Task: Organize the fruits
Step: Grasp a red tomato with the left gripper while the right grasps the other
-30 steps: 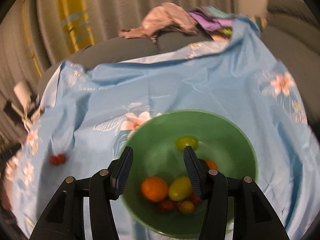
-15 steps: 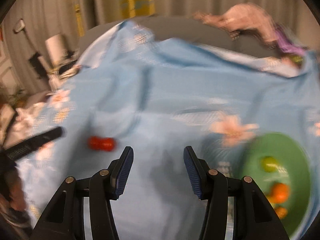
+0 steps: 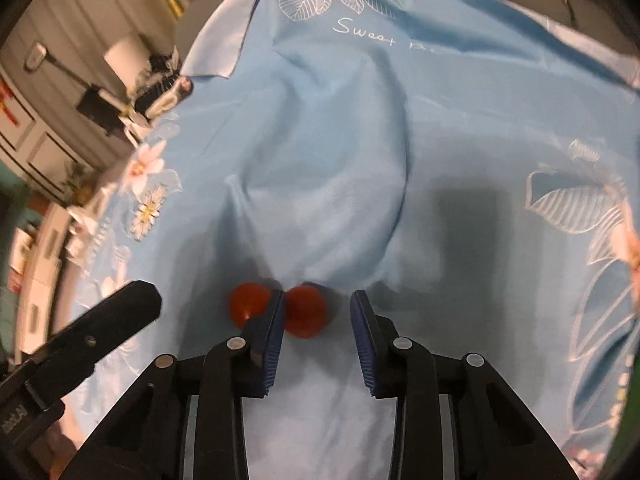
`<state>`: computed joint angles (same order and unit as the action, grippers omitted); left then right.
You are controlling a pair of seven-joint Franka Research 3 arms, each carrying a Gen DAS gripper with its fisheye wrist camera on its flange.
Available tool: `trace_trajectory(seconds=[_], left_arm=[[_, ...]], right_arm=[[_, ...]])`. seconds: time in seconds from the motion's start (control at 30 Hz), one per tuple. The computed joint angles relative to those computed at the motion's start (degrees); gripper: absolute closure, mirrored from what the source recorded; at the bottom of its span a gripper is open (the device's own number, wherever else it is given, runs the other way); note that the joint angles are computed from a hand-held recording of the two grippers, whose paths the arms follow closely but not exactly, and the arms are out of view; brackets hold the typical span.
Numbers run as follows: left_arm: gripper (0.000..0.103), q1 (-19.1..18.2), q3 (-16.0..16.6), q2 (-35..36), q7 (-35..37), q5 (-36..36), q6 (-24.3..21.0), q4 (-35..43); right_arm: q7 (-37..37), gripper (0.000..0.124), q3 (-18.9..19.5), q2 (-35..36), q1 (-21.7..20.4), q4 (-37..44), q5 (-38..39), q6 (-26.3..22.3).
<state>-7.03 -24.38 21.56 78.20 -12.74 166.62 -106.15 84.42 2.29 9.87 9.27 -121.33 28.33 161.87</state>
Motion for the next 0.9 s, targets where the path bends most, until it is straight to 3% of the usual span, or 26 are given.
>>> trace_trajectory(seconds=[0.23, 0.57, 0.7, 0.8, 0.9], left_arm=[[0.075, -1.36, 0.73, 1.31, -0.53, 1.76, -1.75, 1.87], [0.075, -4.98, 3.03, 4.64, -2.22, 6.87, -5.47, 5.98], [0.075, -9.67, 8.32, 5.65, -8.46, 13.85, -6.61, 7.86], [0.075, -8.66, 7.30, 6.23, -8.81, 14.79, -5.92, 8.10], [0.075, -10.29, 8.95, 6.19, -11.33, 17.93, -6.00, 8.31]], right_arm=[[-6.00, 0.092, 1.69, 1.71, -1.52, 2.27, 6.67, -3.18], [-1.15, 0.096, -1.64, -6.01, -1.20, -6.06, 1.14, 0.57], [-0.10, 0.096, -2.27, -10.77, -1.61, -10.58, -0.58, 2.16], [0.05, 0.096, -2.36, -14.43, -1.53, -14.71, -1.73, 5.14], [-0.28, 0.096, -2.77, -16.86, -1.23, -17.67, -1.01, 7.13]])
